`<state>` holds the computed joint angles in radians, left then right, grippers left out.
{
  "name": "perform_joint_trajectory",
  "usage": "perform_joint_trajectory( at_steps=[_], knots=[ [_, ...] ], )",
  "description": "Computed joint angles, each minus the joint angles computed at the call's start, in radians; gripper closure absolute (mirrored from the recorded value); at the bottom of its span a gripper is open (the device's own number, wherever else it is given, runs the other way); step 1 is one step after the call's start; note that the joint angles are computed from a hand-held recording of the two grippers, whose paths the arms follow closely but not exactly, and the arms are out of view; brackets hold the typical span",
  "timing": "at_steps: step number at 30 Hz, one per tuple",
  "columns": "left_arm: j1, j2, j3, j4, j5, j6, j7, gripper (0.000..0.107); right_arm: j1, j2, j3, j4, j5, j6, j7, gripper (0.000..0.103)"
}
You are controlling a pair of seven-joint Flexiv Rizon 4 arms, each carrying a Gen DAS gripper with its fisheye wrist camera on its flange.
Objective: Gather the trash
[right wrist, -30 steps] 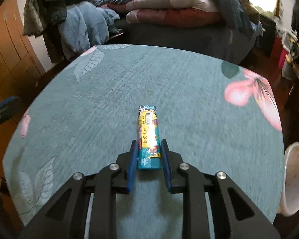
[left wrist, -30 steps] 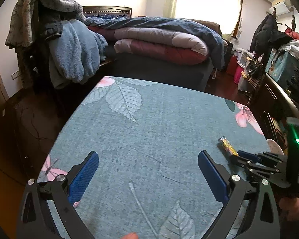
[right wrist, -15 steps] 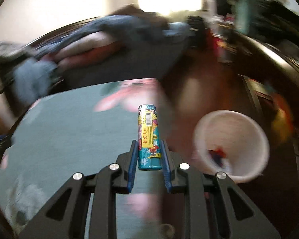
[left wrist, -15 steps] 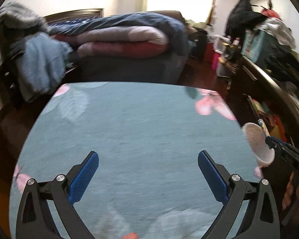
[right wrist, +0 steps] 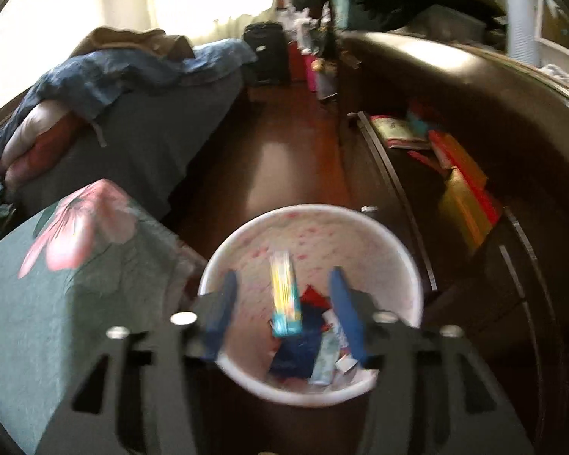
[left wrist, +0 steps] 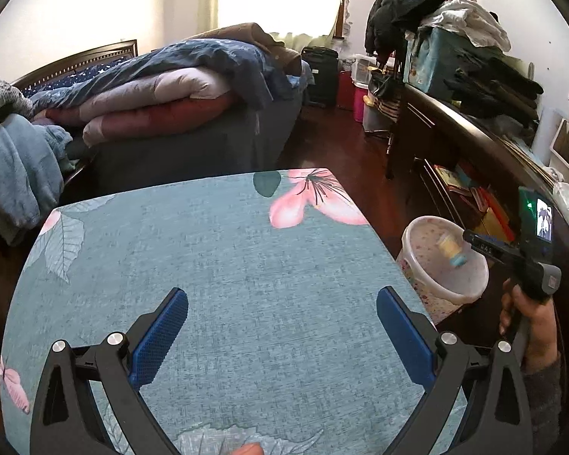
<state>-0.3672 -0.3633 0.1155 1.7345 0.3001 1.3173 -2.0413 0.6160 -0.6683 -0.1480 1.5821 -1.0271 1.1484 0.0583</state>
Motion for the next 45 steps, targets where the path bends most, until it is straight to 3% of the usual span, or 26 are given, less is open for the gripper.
perform_joint_trajectory(
  at_steps=[2,5,7,8,12,17,22,26,34,41,45],
  knots=[
    [-0.007,0.006,0.008,0.003,0.01,0.0,-0.011,0.008,0.029,0.034,-0.035,0.036,-0.072,0.0,0.067,0.037],
    [-0.015,0.025,0.024,0.017,0.034,0.001,-0.048,0.008,0.058,0.089,-0.029,0.07,-0.18,-0.044,0.132,0.022],
    [-0.006,0.048,0.022,0.047,0.035,0.014,-0.068,0.008,0.077,0.121,-0.012,0.077,-0.249,-0.072,0.163,0.005],
    [0.002,0.063,0.019,0.066,0.031,0.024,-0.074,0.008,0.091,0.139,0.002,0.078,-0.277,-0.094,0.17,0.003],
    [0.006,0.136,0.039,0.134,0.078,0.05,-0.142,0.008,0.119,0.164,0.073,0.049,-0.363,-0.111,0.153,0.004],
    [0.003,0.256,0.082,0.186,0.276,0.016,-0.326,0.008,0.155,0.133,0.154,-0.042,-0.397,-0.086,0.114,0.004],
    [0.042,0.396,0.077,0.239,0.473,-0.057,-0.517,0.008,0.233,0.082,0.167,-0.132,-0.322,-0.092,0.053,0.004],
    [0.102,0.487,0.053,0.293,0.548,-0.086,-0.586,0.008,0.284,0.054,0.156,-0.186,-0.27,-0.081,0.024,0.004],
    [0.217,0.59,0.012,0.383,0.565,-0.044,-0.615,0.008,0.371,0.037,0.132,-0.221,-0.221,-0.124,-0.056,0.004],
    [0.281,0.61,0.011,0.453,0.458,0.059,-0.551,0.008,0.393,0.037,0.139,-0.212,-0.167,-0.135,-0.089,0.004],
    [0.362,0.643,-0.072,0.461,0.499,0.033,-0.59,0.008,0.401,0.049,0.134,-0.197,-0.168,-0.149,-0.088,0.004]
  ],
)
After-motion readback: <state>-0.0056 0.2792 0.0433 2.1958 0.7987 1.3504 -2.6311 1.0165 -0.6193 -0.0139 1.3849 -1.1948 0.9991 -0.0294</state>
